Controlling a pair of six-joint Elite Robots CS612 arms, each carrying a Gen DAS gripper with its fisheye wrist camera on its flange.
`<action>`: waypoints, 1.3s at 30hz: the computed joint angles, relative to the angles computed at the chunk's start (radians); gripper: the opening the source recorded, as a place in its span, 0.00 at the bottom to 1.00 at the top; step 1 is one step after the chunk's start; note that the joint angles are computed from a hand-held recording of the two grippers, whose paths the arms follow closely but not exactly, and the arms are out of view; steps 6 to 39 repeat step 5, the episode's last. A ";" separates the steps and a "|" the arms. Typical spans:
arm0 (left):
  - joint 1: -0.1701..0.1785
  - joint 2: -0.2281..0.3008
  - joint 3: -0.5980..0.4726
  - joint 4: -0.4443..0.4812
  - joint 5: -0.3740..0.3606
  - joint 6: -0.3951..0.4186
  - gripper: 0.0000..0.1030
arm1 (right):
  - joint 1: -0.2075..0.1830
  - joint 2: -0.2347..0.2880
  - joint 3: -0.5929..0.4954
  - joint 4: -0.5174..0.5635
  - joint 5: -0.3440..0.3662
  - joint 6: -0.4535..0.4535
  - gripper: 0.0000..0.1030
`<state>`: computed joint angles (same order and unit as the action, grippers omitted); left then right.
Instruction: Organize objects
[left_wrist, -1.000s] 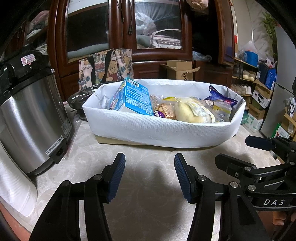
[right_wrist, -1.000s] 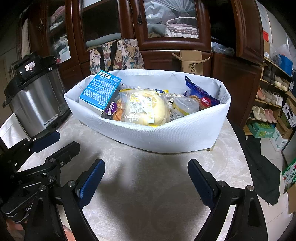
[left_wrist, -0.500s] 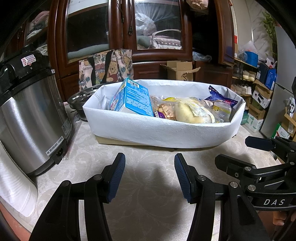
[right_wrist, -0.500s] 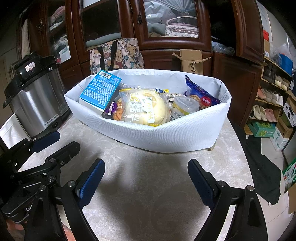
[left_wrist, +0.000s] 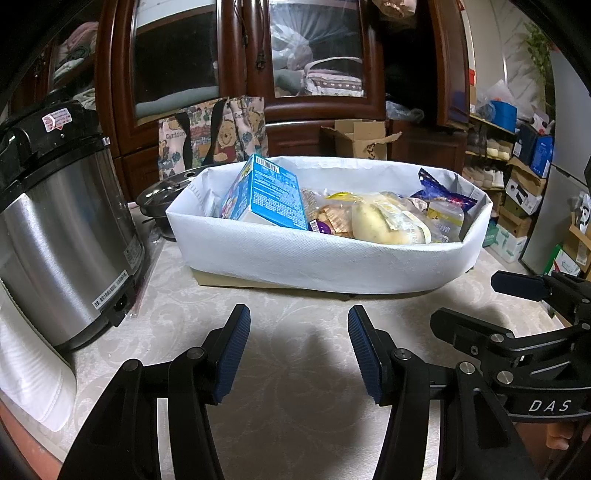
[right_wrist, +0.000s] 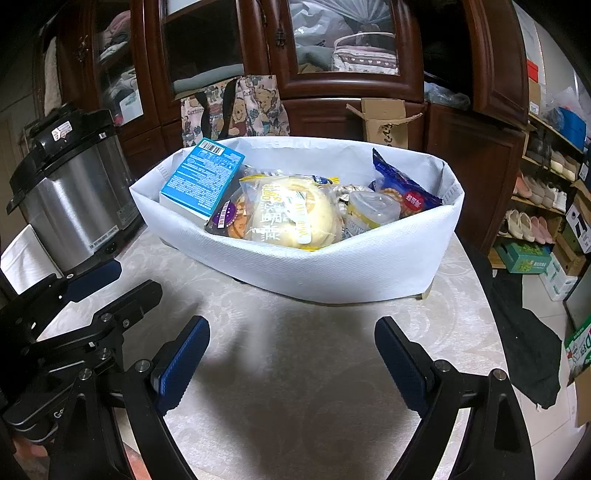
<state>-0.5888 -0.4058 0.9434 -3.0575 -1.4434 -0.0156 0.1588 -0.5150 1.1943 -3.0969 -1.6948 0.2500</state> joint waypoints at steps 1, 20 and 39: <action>0.000 0.000 0.000 0.001 0.001 -0.001 0.52 | 0.000 0.000 0.000 0.000 0.000 0.000 0.89; 0.000 -0.001 0.001 0.005 -0.002 -0.002 0.52 | -0.001 0.000 0.001 0.000 0.003 -0.003 0.89; 0.000 -0.001 0.001 0.005 -0.002 -0.002 0.52 | -0.001 0.000 0.001 0.000 0.003 -0.003 0.89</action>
